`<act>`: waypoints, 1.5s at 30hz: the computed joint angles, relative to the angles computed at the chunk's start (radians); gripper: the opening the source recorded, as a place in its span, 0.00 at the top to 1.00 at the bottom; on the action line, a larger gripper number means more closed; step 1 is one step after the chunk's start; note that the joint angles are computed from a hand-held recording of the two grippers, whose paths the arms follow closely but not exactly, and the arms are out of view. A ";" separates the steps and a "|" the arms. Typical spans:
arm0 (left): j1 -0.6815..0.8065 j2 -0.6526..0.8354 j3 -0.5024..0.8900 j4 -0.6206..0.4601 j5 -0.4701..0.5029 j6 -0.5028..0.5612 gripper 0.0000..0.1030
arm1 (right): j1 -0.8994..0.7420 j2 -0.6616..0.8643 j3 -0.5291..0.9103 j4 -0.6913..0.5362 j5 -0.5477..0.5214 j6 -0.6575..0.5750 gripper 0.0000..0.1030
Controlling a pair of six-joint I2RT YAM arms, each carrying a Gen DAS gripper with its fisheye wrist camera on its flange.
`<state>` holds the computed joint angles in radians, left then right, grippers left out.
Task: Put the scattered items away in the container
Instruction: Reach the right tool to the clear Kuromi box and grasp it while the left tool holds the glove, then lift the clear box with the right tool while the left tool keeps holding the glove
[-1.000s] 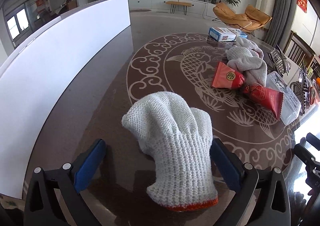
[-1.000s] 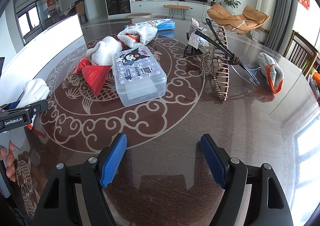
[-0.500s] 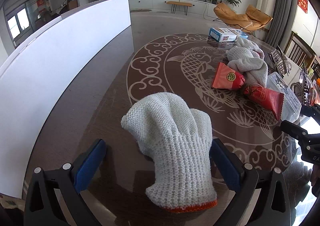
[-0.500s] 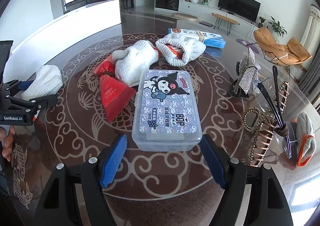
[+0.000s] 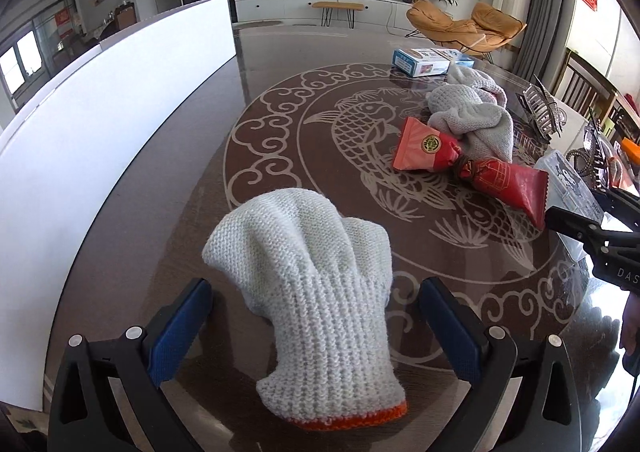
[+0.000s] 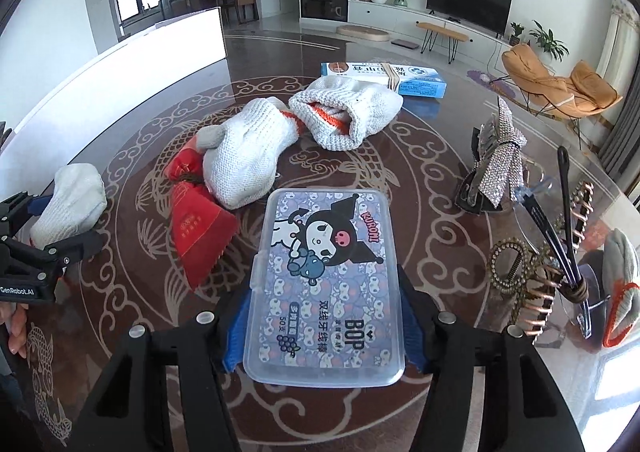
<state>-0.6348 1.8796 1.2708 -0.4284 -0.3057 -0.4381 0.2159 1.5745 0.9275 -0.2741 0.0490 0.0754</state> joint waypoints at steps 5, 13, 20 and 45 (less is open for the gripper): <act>-0.029 0.030 0.038 0.014 0.046 0.081 0.00 | 0.025 -0.280 -0.232 -0.046 0.065 0.086 0.40; -0.071 0.079 0.100 0.019 0.103 0.165 0.00 | 0.158 -0.690 -0.413 -0.318 0.227 0.312 0.40; -0.064 0.061 0.072 0.035 0.117 0.184 0.00 | 0.189 -0.717 -0.425 -0.348 0.259 0.355 0.39; -0.076 0.113 0.138 0.005 0.057 0.094 0.00 | 0.171 -0.696 -0.429 -0.328 0.256 0.362 0.30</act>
